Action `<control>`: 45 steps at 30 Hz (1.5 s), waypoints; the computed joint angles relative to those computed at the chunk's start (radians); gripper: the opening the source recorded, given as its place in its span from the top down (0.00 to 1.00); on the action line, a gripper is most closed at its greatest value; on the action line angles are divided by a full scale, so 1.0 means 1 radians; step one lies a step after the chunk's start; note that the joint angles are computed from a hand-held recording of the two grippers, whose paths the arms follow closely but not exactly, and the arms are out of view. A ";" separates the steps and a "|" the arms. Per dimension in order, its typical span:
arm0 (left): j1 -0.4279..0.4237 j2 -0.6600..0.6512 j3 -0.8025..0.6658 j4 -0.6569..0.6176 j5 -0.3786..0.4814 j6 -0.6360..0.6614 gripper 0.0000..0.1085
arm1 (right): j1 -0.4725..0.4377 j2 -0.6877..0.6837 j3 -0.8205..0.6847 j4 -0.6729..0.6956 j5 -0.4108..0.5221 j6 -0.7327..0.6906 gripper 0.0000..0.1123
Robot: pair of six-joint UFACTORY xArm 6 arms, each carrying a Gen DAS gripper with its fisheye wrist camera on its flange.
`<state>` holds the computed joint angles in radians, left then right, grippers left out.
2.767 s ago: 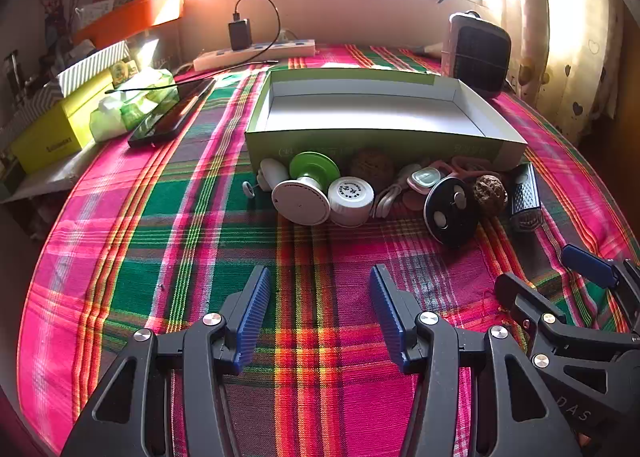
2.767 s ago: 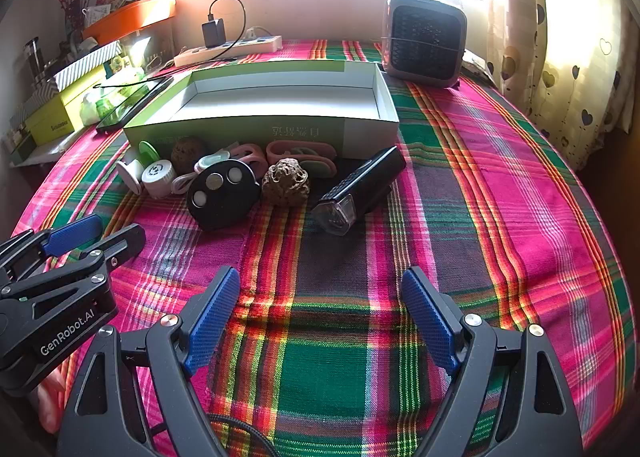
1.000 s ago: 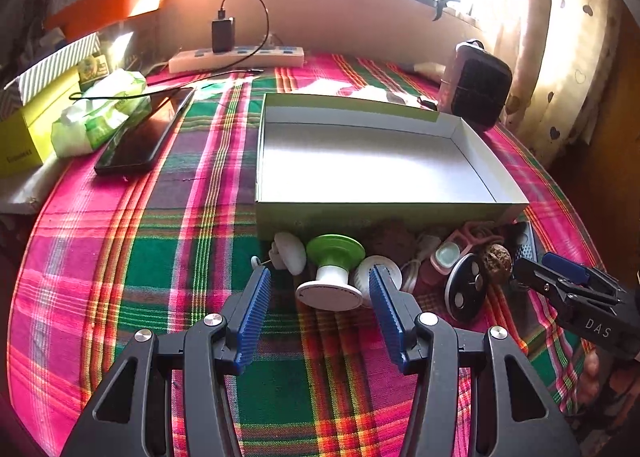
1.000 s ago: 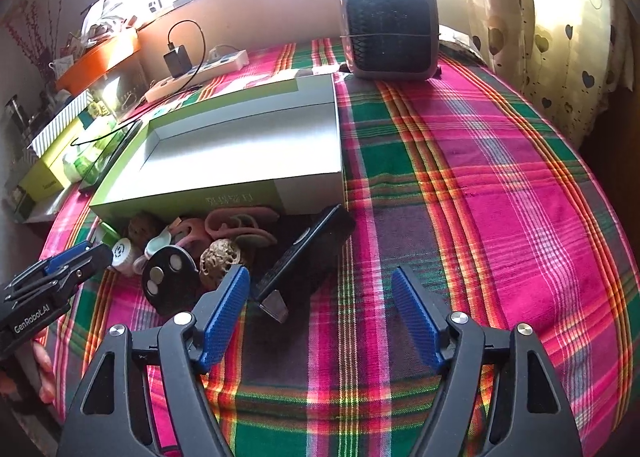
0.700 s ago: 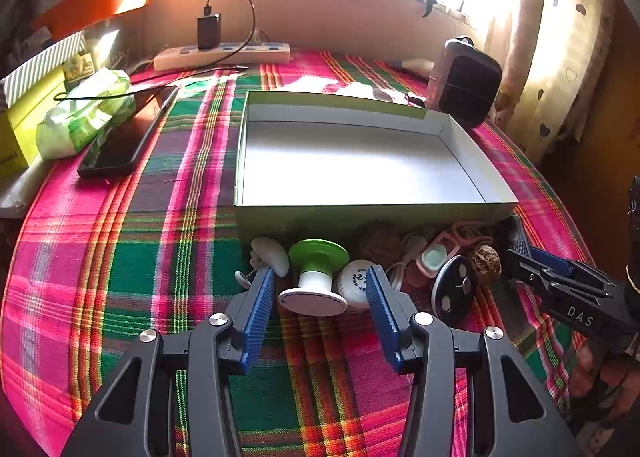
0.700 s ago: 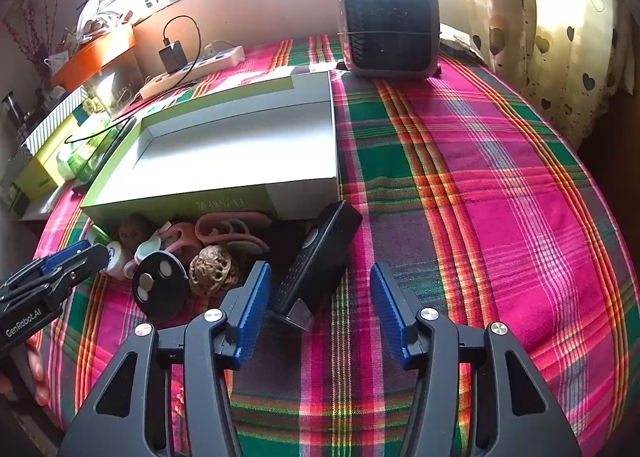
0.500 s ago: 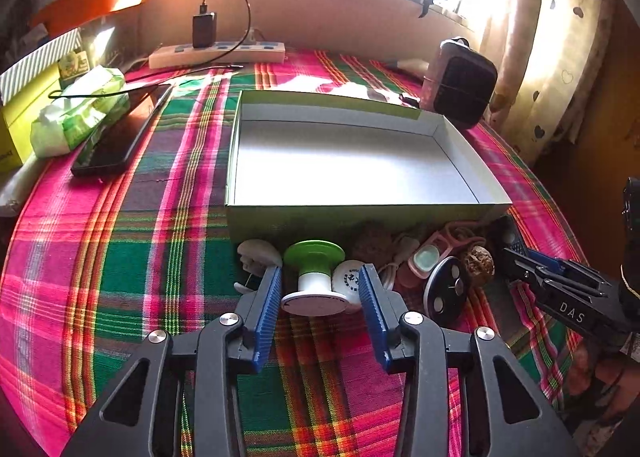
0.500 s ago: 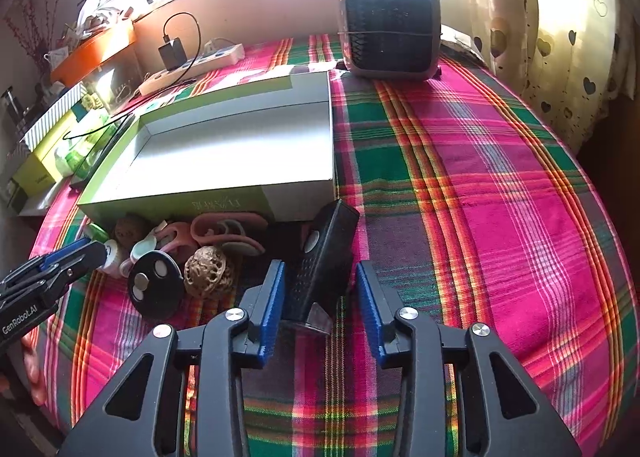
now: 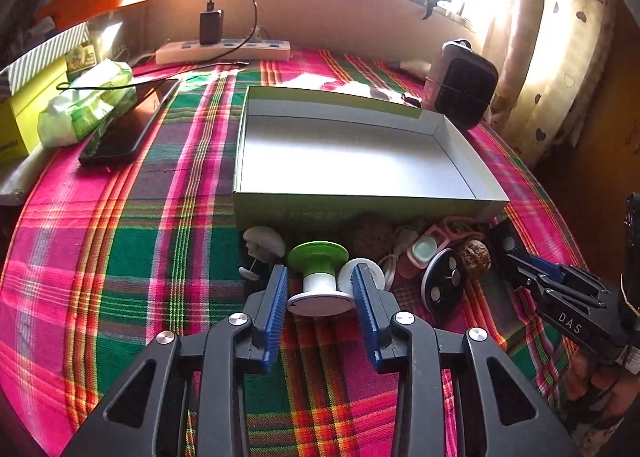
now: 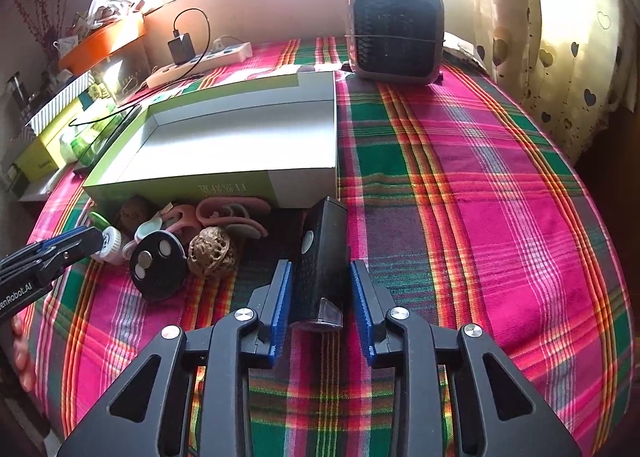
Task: Organize objects
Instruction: 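Close left tool on the spool while right tool closes on the flashlight, then lift the spool with left tool while right tool lifts the flashlight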
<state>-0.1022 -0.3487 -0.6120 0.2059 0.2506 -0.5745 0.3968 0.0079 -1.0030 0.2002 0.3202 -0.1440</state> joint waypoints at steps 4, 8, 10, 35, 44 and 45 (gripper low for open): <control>-0.004 -0.025 0.019 0.004 0.011 -0.005 0.71 | 0.002 -0.018 0.021 0.007 -0.003 -0.019 0.73; -0.008 -0.048 0.038 0.014 0.015 -0.020 0.71 | 0.008 -0.039 0.045 0.009 -0.005 -0.039 0.73; -0.013 -0.061 0.049 0.024 0.019 -0.025 0.71 | 0.012 -0.052 0.058 0.012 -0.010 -0.056 0.75; -0.029 -0.016 0.012 0.069 0.058 -0.053 0.69 | 0.026 -0.032 0.050 -0.011 -0.019 -0.060 0.70; -0.022 0.001 -0.006 0.121 0.072 -0.092 0.70 | 0.027 -0.024 0.045 -0.065 -0.027 -0.023 0.69; -0.022 0.001 -0.008 0.131 0.076 -0.102 0.70 | 0.027 -0.025 0.046 -0.071 -0.028 -0.018 0.69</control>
